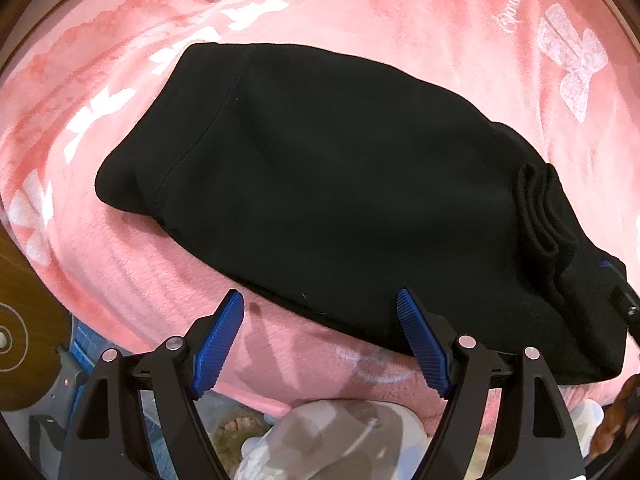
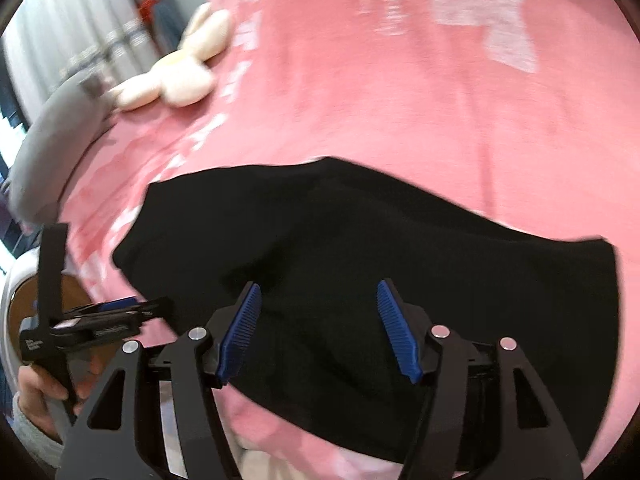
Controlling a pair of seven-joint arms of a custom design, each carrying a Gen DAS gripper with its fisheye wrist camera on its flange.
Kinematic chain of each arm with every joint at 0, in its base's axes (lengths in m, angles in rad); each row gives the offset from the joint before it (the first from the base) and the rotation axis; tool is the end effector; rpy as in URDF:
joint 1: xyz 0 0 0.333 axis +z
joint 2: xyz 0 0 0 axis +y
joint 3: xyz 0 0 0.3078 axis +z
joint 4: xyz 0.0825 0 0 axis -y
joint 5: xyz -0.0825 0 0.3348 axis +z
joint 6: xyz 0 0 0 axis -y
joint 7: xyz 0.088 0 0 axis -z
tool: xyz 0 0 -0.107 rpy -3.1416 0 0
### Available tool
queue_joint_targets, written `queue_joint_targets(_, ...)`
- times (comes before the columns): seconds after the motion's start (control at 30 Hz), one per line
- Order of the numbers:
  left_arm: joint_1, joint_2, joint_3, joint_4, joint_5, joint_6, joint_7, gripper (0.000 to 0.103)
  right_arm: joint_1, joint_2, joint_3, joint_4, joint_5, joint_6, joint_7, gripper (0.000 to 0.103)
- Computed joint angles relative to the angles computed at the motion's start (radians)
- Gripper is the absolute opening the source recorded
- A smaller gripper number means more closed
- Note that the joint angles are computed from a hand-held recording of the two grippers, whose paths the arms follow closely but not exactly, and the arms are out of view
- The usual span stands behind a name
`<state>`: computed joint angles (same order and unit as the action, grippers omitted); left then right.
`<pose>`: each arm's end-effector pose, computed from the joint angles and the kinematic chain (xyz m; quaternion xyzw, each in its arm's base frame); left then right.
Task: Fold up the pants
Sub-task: 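Fold the held leg end over the pants with the right gripper and release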
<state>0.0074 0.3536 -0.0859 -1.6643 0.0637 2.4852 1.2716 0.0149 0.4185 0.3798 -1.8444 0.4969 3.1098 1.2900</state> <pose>0.6467 -0.0437 0.4677 -0.7505 0.6187 -0.1860 0.1395 0.6179 0.1768 0.4277 -0.6647 0.6106 -0.1352 0.4087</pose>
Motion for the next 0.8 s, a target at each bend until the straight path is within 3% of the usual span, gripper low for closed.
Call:
queue_joint_targets(0.17, -0.014, 0.021, 0.019, 0.049, 0.048, -0.026, -0.015, 0.076, 0.052, -0.062, -0.138, -0.108, -0.048, 0.062, 0.119, 0.06)
queue_joint_targets(0.4, -0.086, 0.028, 0.108, 0.135, 0.326, 0.006, -0.187, 0.076, -0.106, -0.095, -0.033, -0.211, -0.064, 0.141, 0.162, 0.06)
queue_joint_targets(0.57, -0.141, 0.03, 0.157, 0.215, 0.52, 0.019, -0.302, 0.076, -0.074, -0.125, -0.097, -0.263, -0.132, 0.18, 0.217, 0.061)
queue_joint_targets(0.67, -0.136, -0.003, 0.14, 0.198, 0.614, 0.03, -0.356, 0.077, -0.087, -0.146, -0.11, -0.303, -0.164, 0.209, 0.247, 0.064)
queue_joint_targets(0.8, -0.128, -0.016, 0.108, 0.208, 0.621, 0.023, -0.353, 0.08, -0.087, -0.172, -0.153, -0.353, -0.198, 0.23, 0.294, 0.065)
